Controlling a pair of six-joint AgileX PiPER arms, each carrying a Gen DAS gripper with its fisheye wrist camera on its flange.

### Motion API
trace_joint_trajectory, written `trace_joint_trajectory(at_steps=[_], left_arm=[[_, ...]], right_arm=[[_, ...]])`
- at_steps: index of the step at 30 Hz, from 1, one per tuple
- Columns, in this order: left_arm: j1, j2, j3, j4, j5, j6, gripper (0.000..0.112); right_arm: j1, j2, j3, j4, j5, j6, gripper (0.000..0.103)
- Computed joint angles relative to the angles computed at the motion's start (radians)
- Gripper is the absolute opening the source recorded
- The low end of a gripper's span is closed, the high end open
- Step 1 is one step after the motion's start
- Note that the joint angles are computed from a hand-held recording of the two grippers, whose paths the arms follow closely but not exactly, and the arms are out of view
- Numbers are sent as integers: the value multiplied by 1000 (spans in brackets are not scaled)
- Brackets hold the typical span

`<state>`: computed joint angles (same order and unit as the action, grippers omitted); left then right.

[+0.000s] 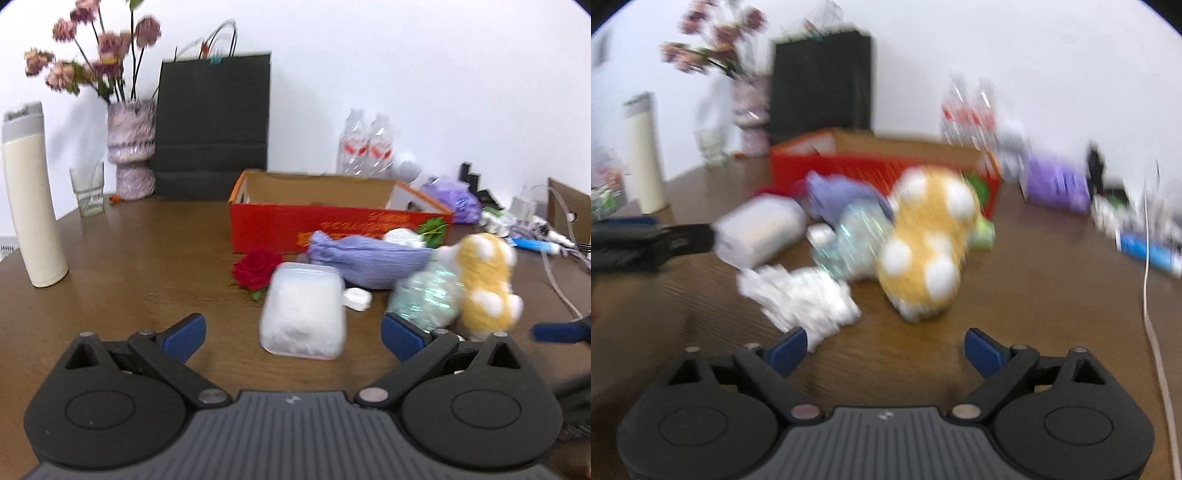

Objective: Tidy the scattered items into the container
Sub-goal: 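Grasp the white plastic box with the left tool while the right tool grasps the white plush alpaca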

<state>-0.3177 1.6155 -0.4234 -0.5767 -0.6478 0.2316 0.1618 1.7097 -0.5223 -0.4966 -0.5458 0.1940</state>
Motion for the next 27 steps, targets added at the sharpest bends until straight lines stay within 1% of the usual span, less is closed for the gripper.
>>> trace_joint_trajectory(at_steps=[1,2,4,5,7,8,9,10,11,12,13,14,15,16,17,18,19,21,22,23,24,25,26,27], left_arm=[[23,14,-38,10,44,9,103],[40,32,-73,27,80,9,103],[65,79,-136,87,124,-6,103],[68,101,-163,89,140,2,103],[73,153,-218,69,177,30,103],[76,171,-230,65,184,29,103],[80,185,-242,64,191,26,102],[89,196,-249,76,196,10,94],[98,203,-253,94,202,-11,88],[107,209,-260,99,218,-19,76],[120,210,-266,127,236,-42,66],[126,208,-262,149,240,-62,67],[122,207,-258,132,232,-49,67],[116,203,-252,112,227,-30,66],[111,195,-243,93,225,-16,66],[103,181,-226,75,216,-8,66],[94,166,-207,58,205,-2,66],[66,136,-159,11,165,19,66],[49,124,-134,-15,145,29,66],[36,115,-116,-38,132,37,66],[20,105,-98,-67,118,49,66],[4,92,-79,-91,101,55,66],[-9,79,-61,-100,86,50,66],[-17,65,-47,-108,76,45,66]], right_arm=[[-3,-18,11,-3,-21,-8,91],[-6,-36,7,-5,-22,14,91],[-21,-47,-43,-23,23,116,90],[-34,-36,-75,-47,37,172,88],[-43,0,-140,-65,73,224,82],[-45,21,-171,-85,90,244,77],[-45,38,-198,-92,100,261,76],[-47,50,-218,-112,103,291,76],[-49,58,-238,-138,103,324,75],[-49,69,-264,-154,104,351,76],[-50,82,-289,-171,104,381,76],[-53,98,-323,-217,108,436,76],[-54,111,-358,-283,115,506,74],[-49,126,-388,-319,122,543,69],[-46,137,-412,-351,136,574,48],[-49,141,-428,-386,150,612,47],[-68,139,-425,-420,132,656,47],[-133,133,-399,-494,69,778,46],[-165,127,-374,-494,40,805,45],[-197,114,-334,-473,1,791,42],[-225,99,-287,-438,-38,738,38],[-244,82,-237,-390,-64,661,29],[-257,66,-189,-348,-80,589,25],[-266,53,-146,-319,-92,529,24]])
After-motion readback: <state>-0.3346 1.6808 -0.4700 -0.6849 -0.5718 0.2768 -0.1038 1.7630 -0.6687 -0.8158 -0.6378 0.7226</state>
